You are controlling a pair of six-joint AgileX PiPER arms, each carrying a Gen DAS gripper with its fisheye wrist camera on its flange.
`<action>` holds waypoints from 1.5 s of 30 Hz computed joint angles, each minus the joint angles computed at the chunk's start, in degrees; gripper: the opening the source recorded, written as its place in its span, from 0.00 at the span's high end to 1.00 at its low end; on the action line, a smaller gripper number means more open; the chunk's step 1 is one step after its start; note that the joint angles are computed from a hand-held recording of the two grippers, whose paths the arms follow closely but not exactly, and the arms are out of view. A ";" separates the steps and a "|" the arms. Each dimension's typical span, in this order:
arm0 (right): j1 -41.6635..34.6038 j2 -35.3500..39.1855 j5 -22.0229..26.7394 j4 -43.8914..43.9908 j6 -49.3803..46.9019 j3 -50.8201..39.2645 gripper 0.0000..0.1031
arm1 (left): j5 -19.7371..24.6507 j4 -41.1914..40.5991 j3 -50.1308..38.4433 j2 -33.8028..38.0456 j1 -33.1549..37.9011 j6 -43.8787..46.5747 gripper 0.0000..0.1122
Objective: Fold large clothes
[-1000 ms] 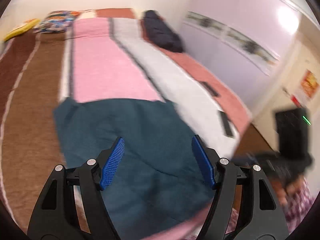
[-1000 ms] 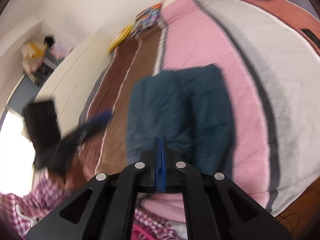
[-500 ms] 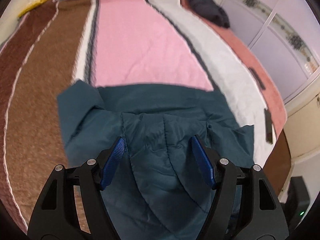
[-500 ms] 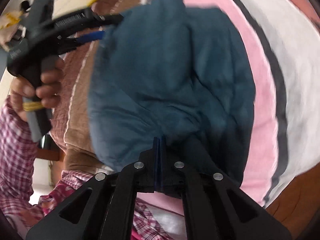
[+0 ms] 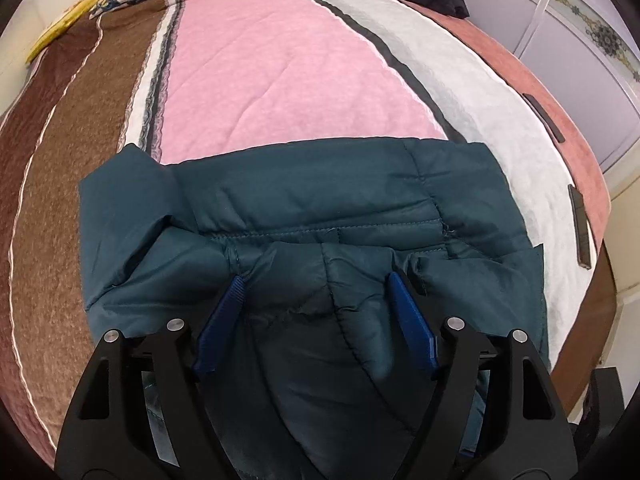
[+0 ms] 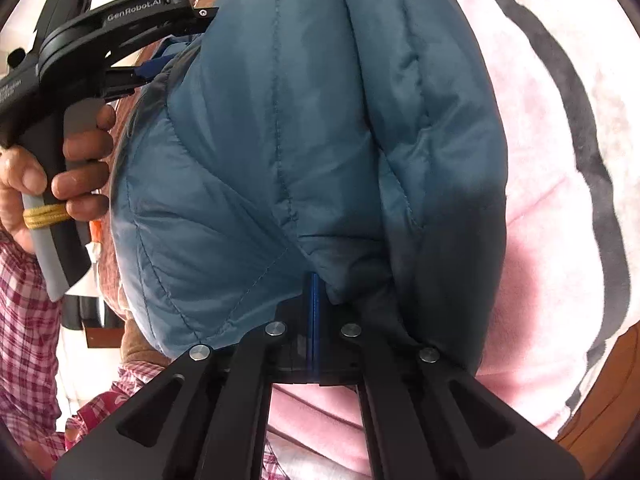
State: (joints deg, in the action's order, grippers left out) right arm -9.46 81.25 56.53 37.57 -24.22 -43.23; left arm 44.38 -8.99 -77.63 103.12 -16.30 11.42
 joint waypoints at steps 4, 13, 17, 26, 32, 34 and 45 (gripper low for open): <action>0.81 -0.07 -0.70 -0.95 0.94 -0.28 1.00 | -1.36 1.51 0.14 0.67 -0.76 -1.23 0.34; 4.39 -0.38 -0.09 -2.17 5.83 -2.07 1.00 | -7.15 4.22 3.46 0.35 -2.32 -4.62 0.33; 5.13 0.40 0.12 -3.06 6.84 -3.33 1.00 | -8.77 4.27 4.37 0.28 -2.52 -4.95 0.33; 8.20 0.40 -1.17 -4.93 10.13 -4.31 1.00 | -11.81 2.82 7.06 -0.94 -2.15 -4.59 0.33; 12.63 -1.00 -3.54 -7.98 15.50 -4.41 1.00 | -12.47 1.46 7.87 -1.59 -1.67 -3.78 0.33; 14.78 -1.34 -4.67 -9.36 18.06 -4.36 1.00 | -12.62 -0.11 8.00 -1.81 -1.17 -2.56 0.33; 31.79 -2.11 -10.78 -21.94 40.22 -4.74 1.00 | -11.96 -11.04 11.39 -8.37 2.75 6.37 0.33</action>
State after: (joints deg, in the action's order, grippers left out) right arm 22.33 79.14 45.76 15.63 16.01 -47.97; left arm 32.43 -20.03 -66.25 94.75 -13.56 17.79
